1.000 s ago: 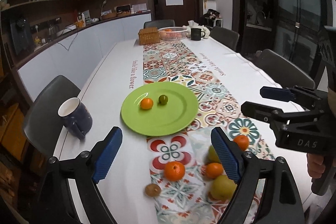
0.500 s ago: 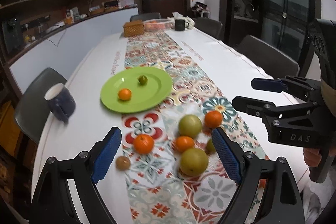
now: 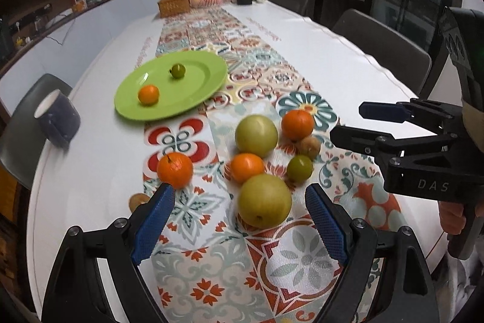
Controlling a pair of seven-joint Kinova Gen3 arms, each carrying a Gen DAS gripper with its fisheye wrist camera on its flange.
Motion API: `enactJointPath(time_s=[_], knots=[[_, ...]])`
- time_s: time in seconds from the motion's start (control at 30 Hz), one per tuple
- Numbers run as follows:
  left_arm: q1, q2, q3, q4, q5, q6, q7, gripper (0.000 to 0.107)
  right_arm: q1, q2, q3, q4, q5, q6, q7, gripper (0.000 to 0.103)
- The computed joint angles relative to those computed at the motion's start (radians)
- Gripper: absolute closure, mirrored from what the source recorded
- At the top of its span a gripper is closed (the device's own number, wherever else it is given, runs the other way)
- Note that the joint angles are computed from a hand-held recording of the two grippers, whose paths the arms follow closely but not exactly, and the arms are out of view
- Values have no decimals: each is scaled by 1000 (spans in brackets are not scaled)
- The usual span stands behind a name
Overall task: Organize fruits
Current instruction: 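Grasp the large yellow pear with the left gripper while the right grasps a brown fruit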
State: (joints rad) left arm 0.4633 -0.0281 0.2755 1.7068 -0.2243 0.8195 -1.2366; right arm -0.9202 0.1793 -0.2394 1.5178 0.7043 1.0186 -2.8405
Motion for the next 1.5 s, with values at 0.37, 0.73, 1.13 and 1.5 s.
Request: enactJointPath(time_s=[0.37, 0.73, 1.13, 1.5], knots=[[10, 68, -23, -8, 53, 7, -54, 21, 23, 40, 24, -7, -72, -23, 18, 49], [6, 94, -41, -14, 109, 1, -114, 35, 44, 76, 51, -21, -142, -71, 46, 61], [-29, 113, -47, -19, 239, 0, -222, 58, 66, 87, 71, -6, -221, -126, 80, 75], [-24, 89, -53, -6, 237, -15, -209, 58, 26, 75, 66, -5, -177, -80, 52, 75]])
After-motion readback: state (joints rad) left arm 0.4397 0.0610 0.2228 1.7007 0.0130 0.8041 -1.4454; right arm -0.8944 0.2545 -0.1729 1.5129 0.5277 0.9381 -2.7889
